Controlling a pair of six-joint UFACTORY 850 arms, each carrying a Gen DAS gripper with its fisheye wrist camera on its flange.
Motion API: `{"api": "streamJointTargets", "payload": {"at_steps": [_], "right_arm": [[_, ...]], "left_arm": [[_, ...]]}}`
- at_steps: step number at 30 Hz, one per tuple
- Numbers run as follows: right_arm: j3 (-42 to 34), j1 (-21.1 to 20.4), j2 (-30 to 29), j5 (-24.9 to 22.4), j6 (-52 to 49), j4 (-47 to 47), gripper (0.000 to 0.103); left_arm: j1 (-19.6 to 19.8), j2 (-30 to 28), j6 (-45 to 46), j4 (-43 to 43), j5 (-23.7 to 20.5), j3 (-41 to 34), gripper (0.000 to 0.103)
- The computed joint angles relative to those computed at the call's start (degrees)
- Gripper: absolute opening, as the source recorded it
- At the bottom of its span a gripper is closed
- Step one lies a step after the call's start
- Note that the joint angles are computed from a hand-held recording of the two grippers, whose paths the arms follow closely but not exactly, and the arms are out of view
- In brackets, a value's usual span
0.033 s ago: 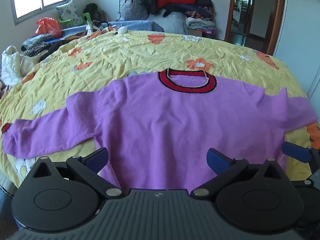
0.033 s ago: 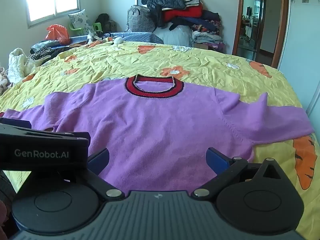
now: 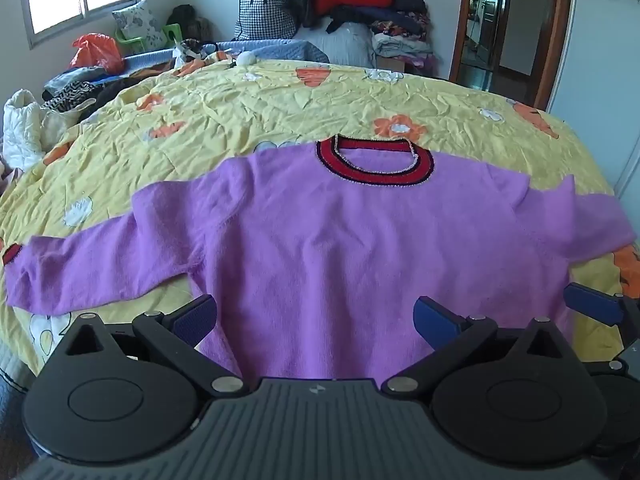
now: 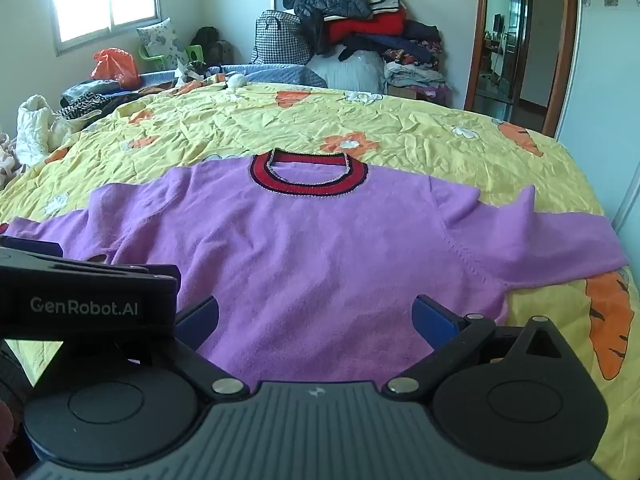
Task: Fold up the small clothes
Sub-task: 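Move the right gripper to the purple sleeve nearest it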
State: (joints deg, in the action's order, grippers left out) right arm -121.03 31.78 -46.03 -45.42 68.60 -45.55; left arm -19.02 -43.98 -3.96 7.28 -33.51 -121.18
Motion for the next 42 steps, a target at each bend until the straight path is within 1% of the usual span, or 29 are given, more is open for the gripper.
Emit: {"api": "streamJointTargets", "payload": {"at_steps": [1,2,5,8,9,10,11,12,14,16,17,18,21,24,26,27,29,30,32,33,34,35,36,37,39,40,41,42], "right_arm": [[0.57,-0.11,0.33,0.15,0.12,-0.23,0.103],[0.02,-0.03,0.02,-0.69,-0.82,-0.22,0.103],[0.15,-0.09,0.05,-0.52,-0.81,-0.13,0.103],[-0.33,-0.17,-0.48,-1.45,-0.84,-0.56,0.103],[-0.43,-0.24,-0.68,-2.05,-0.51,-0.91,0.103],[-0.65,-0.26,-1.07,-2.83,-0.15,-1.58,0.103],[1.53,-0.93,0.00,-3.01,0.53,-2.15,0.103],[1.31,-1.09,-0.41,-4.52,0.21,-2.45,0.103],[1.13,-1.59,-1.09,-7.82,0.40,-3.07,0.103],[3.85,-2.47,-0.03,-8.55,2.50,-4.14,0.103],[6.91,-3.92,1.44,-7.63,3.74,-4.63,0.103],[8.15,-4.58,1.90,-8.49,5.06,-5.26,0.103],[11.78,-7.40,3.40,-8.43,6.56,-4.74,0.103],[16.20,-8.74,5.11,-8.98,12.78,-10.27,0.103],[20.60,-9.19,7.64,-7.92,19.15,-15.38,0.103],[21.60,-9.79,8.44,-6.91,19.27,-14.95,0.103],[21.58,-10.86,8.67,-5.70,15.30,-11.98,0.103],[21.63,-10.90,8.83,-6.19,16.02,-11.97,0.103],[24.01,-11.34,10.56,-2.59,17.52,-12.81,0.103],[25.12,-11.19,11.47,-1.94,17.86,-13.66,0.103],[23.83,-11.30,10.46,-3.34,17.23,-13.57,0.103],[21.75,-11.32,9.14,-6.28,15.88,-11.90,0.103],[21.36,-11.54,9.04,-6.87,15.64,-10.84,0.103],[22.83,-11.84,9.94,-5.96,17.53,-11.89,0.103],[25.14,-12.28,11.29,-6.18,21.97,-14.38,0.103],[25.84,-12.58,11.65,-6.64,23.57,-15.57,0.103],[26.37,-12.89,12.06,-7.58,24.38,-16.27,0.103],[27.17,-13.45,12.57,-7.65,24.96,-17.17,0.103]], "left_arm": [[0.33,-0.74,0.79,-3.59,-2.03,-1.59,0.103],[0.59,-0.85,1.88,-4.79,-2.20,-1.83,0.103],[0.98,-2.13,1.92,-5.08,-3.54,-4.03,0.103],[0.85,-3.36,0.83,-3.87,-4.70,-5.68,0.103],[0.86,-2.61,0.49,-3.37,-3.63,-3.98,0.103],[0.47,-3.03,-0.96,-1.83,-3.82,-4.34,0.103],[0.44,-3.51,-1.37,-1.19,-4.17,-4.90,0.103],[0.20,-2.66,-2.20,0.05,-3.66,-3.68,0.103],[0.12,-3.38,-2.47,0.55,-4.54,-4.60,0.103],[0.14,-4.24,-1.86,0.21,-5.80,-5.86,0.103],[0.09,-4.88,-1.84,0.40,-6.63,-6.78,0.103],[0.06,-5.24,-1.58,0.28,-7.05,-7.25,0.103],[-0.14,-6.69,-1.77,0.69,-8.69,-9.21,0.103],[-0.35,-8.50,-1.59,0.83,-10.73,-12.02,0.103],[-0.59,-9.23,-2.24,1.79,-11.20,-13.02,0.103],[-0.73,-9.36,-2.61,2.39,-10.99,-13.12,0.103],[-1.06,-10.07,-2.96,3.50,-11.44,-14.23,0.103],[-1.27,-10.57,-3.47,4.24,-11.84,-15.03,0.103],[-1.56,-12.19,-2.72,4.27,-13.57,-17.76,0.103],[-1.60,-13.56,-2.18,3.70,-15.20,-20.19,0.103],[-1.60,-14.74,-1.93,3.20,-16.34,-22.18,0.103],[-1.62,-15.43,-1.97,3.02,-16.87,-23.36,0.103],[-1.49,-15.37,-1.63,2.09,-16.46,-23.22,0.103],[-1.35,-14.22,-1.81,1.34,-14.62,-21.01,0.103],[-1.37,-11.67,-3.43,1.95,-9.62,-15.80,0.103],[-1.48,-9.89,-4.58,3.24,-6.15,-12.17,0.103],[-1.55,-8.65,-5.77,4.21,-3.81,-9.64,0.103],[-1.66,-8.55,-5.99,4.34,-3.50,-9.44,0.103]]}}
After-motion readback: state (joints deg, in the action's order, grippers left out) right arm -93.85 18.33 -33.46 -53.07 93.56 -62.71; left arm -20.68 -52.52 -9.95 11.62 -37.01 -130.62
